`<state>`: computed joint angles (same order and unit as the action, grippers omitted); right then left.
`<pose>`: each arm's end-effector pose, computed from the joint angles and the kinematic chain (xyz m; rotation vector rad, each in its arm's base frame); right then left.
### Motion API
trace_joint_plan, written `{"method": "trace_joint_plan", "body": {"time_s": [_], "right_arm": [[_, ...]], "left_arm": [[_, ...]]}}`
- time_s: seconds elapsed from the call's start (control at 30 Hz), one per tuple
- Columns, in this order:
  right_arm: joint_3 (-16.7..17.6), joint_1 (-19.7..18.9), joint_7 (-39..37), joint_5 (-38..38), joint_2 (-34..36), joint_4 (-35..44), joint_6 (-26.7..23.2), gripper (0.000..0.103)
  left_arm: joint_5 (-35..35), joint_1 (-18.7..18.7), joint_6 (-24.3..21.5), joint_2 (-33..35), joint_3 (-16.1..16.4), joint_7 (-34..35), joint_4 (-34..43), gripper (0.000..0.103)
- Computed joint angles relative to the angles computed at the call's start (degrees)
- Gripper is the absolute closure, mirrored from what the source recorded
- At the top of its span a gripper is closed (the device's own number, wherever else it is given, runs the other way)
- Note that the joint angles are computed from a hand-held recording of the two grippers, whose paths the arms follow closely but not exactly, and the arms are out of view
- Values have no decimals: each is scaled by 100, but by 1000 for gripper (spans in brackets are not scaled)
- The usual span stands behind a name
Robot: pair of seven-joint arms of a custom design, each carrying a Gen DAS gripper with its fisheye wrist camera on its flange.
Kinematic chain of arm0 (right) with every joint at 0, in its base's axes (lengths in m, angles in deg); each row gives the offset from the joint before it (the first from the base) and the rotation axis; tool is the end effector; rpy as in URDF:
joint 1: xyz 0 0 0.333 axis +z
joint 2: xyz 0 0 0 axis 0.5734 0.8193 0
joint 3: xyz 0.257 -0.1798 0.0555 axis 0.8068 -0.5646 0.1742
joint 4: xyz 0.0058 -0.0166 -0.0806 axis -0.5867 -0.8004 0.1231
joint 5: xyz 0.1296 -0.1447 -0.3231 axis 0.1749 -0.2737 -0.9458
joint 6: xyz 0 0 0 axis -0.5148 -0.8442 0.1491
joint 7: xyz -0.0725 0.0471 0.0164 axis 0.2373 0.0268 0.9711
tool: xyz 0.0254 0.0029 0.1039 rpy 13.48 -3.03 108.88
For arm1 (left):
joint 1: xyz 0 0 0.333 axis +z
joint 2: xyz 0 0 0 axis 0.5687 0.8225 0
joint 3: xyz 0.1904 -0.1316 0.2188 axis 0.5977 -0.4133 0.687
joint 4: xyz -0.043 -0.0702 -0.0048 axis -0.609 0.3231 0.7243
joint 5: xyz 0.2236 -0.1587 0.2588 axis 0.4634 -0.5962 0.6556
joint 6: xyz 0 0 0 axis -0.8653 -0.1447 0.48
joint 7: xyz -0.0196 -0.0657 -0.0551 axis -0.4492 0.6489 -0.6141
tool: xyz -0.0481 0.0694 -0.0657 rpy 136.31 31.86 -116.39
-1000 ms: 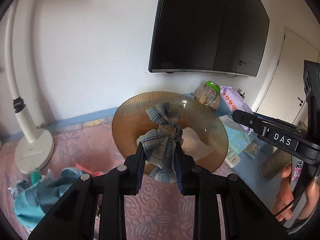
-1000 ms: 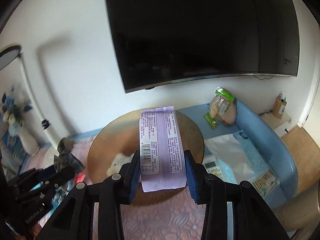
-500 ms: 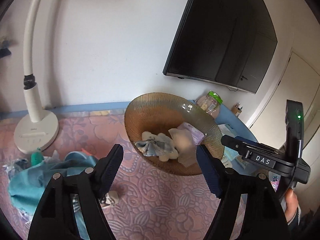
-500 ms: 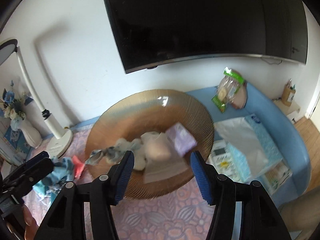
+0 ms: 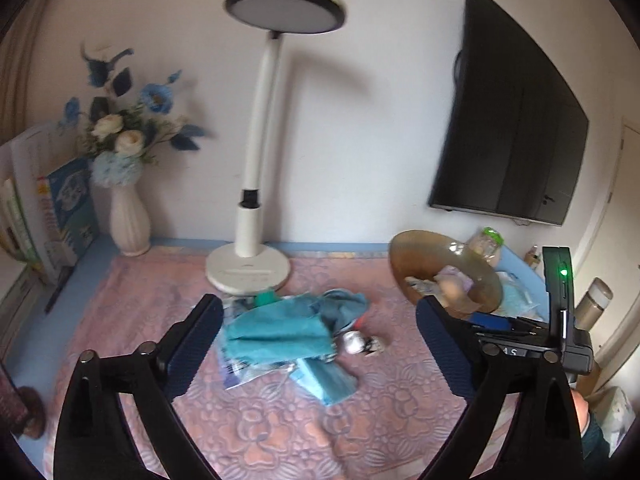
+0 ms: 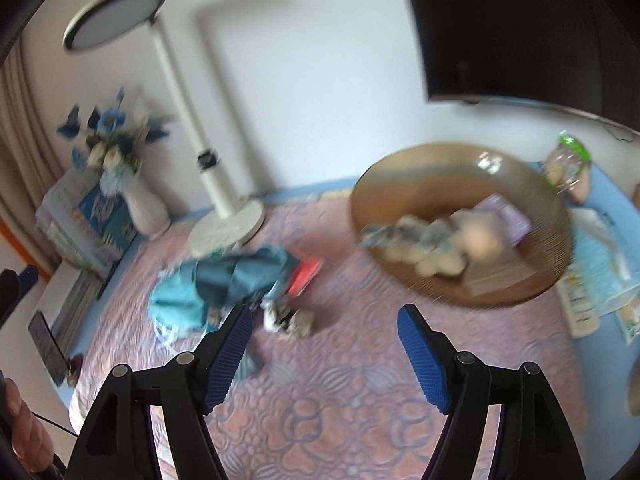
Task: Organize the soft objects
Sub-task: 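Move both grippers back to the remaining pile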
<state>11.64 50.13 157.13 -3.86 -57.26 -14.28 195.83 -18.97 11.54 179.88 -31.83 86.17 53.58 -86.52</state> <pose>0.6570 0.2353 0.4813 -1.6194 1.6828 -0.4565 0.6066 -0.2731 0.5664 -1.4837 1.8032 -1.2128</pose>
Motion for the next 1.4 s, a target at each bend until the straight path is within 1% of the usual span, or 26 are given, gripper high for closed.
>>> {"method": "trace_joint_plan", "body": {"time_s": [0.03,0.07,0.1,0.17,0.2,0.27,0.33,0.37,0.4,0.47,0.5,0.57,0.63,0.7,0.77,0.83,0.9,0.97,1.03,1.07,1.1,1.17,1.2,1.27,1.33,1.4], "right_arm": [[62,18,-58,14,121,99,-90,29],[104,44,-105,25,225,186,-183,29],[132,88,-156,23,383,318,-295,29],[127,180,-232,-25,594,462,-359,29],[101,234,-251,-64,688,522,-374,29],[72,299,-321,-141,850,575,-295,29],[57,340,-389,-198,968,594,-196,29],[20,378,-396,-246,995,576,-135,29],[-32,423,-388,-305,1021,560,-76,29],[4,403,-447,-314,1070,594,-106,29],[-22,426,-440,-334,1081,612,-108,29],[-132,517,-371,-422,1109,654,-141,28],[-10,434,-480,-367,1170,739,-178,27],[-26,423,-441,-340,1154,700,-109,27],[91,312,-495,-223,1157,678,-60,25],[128,269,-502,-156,1145,642,-9,25],[188,215,-543,-86,1133,600,50,25],[194,207,-543,-52,1113,553,111,25],[168,218,-510,-45,1068,462,219,24],[181,206,-513,-38,1054,430,257,23],[196,193,-523,-34,1042,403,289,23],[130,254,-479,-77,1026,386,314,21],[81,299,-447,-114,1025,395,302,21],[28,351,-409,-174,1018,408,266,21],[-46,416,-333,-241,981,384,243,21],[194,216,-511,-141,952,410,123,21]], "left_arm": [[398,-340,34,-70,498,-523,-179,1],[783,-566,44,-93,866,-1002,-322,1],[1075,-657,-29,-64,1053,-1321,-388,1],[1433,-675,-379,114,1195,-1690,-385,1],[1545,-638,-505,207,1199,-1804,-379,1],[1661,-492,-628,368,1087,-1895,-384,1],[1547,-177,-640,556,761,-1706,-355,1],[1543,-116,-655,644,692,-1672,-311,1],[1655,-166,-629,695,754,-1760,-300,1],[1929,-324,-584,824,926,-1928,-229,1],[2058,-319,-691,874,888,-1965,-176,1],[1553,8,-1137,1000,408,-1306,49,1],[1336,96,-1490,1085,253,-1080,222,1],[1062,222,-1787,1131,83,-899,305,1],[1050,191,-1909,1086,92,-930,242,1],[1320,44,-1963,994,203,-1106,134,1],[1528,-20,-2134,920,166,-1103,46,1],[1914,-129,-2090,751,222,-1370,-182,1],[1895,9,-1934,581,61,-1423,-491,1],[1680,176,-1716,461,-84,-1370,-733,1],[1213,435,-1459,356,-314,-1100,-979,1],[957,551,-1051,137,-345,-1096,-1338,1],[609,706,-951,70,-488,-876,-1401,1],[-316,1102,-588,-37,-896,-211,-1500,1],[-837,1252,-340,-70,-1060,212,-1430,1],[-935,1155,-334,33,-992,513,-1120,1]]}}
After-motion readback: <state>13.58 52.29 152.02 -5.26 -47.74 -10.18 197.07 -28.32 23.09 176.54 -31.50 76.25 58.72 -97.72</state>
